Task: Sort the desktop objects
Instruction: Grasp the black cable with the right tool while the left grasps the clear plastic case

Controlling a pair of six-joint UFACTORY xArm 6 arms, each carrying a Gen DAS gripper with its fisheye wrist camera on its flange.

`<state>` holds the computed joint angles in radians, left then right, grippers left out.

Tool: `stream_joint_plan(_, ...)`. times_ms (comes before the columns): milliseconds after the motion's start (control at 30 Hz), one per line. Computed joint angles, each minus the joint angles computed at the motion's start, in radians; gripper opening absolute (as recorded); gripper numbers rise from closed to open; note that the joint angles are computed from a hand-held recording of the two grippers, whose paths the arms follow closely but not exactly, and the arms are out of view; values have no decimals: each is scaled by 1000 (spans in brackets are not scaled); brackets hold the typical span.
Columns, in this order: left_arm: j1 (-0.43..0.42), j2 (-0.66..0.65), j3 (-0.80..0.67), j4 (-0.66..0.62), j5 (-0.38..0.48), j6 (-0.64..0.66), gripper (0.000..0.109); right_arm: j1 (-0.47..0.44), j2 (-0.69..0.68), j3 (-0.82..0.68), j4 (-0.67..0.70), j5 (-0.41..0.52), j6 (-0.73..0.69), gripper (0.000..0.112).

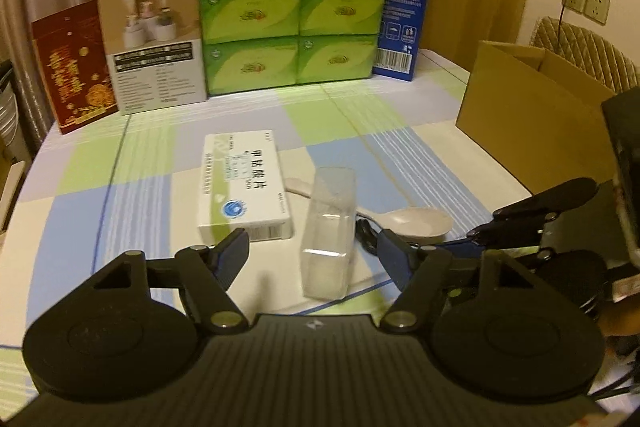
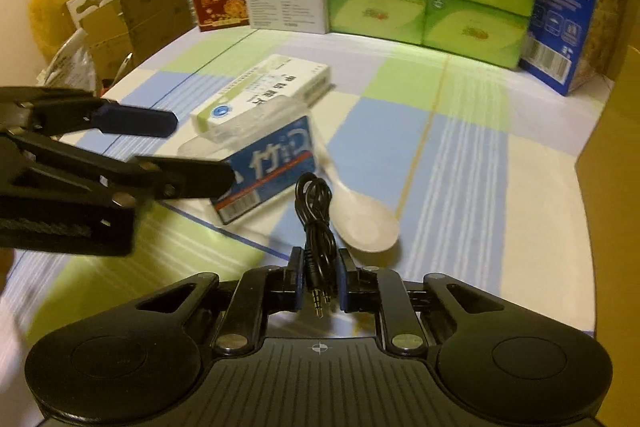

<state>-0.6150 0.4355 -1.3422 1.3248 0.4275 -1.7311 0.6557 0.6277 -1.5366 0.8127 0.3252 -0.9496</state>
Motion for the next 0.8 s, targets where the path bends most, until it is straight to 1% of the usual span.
stream_joint_plan(67,6,31,-30,-30,-15,37,66,-3,-5,6,-15,-4,9,13)
stream_joint_plan(100,7,44,-41,-45,-18,50,62,-3,-8,12,-19,-7,10,13)
stream_joint_plan(133,9,59,-54,-67,-20,66,56,-3,-10,15,-24,-7,14,13)
stream_joint_plan(167,11,72,-65,-85,-20,73,52,-4,-13,20,-27,-5,15,13)
stream_joint_plan(233,11,88,-75,-100,-17,61,36,-6,-20,28,-33,-2,17,12)
stream_joint_plan(300,7,91,-75,-102,-14,53,28,-8,-30,37,-38,6,19,12)
stream_joint_plan(333,1,87,-71,-90,-1,37,26,-10,-36,42,-42,11,22,12)
stream_joint_plan(433,-22,61,-51,-108,36,33,25,-21,-67,75,-52,33,33,12)
stream_joint_plan(600,-67,-2,24,-209,53,39,25,-45,-156,174,-67,88,53,12)
stream_joint_plan(700,-114,-43,78,-278,58,50,25,-50,-237,269,-53,102,20,12)
stream_joint_plan(800,-180,-66,100,-321,108,88,25,-52,-305,349,-32,117,-11,13)
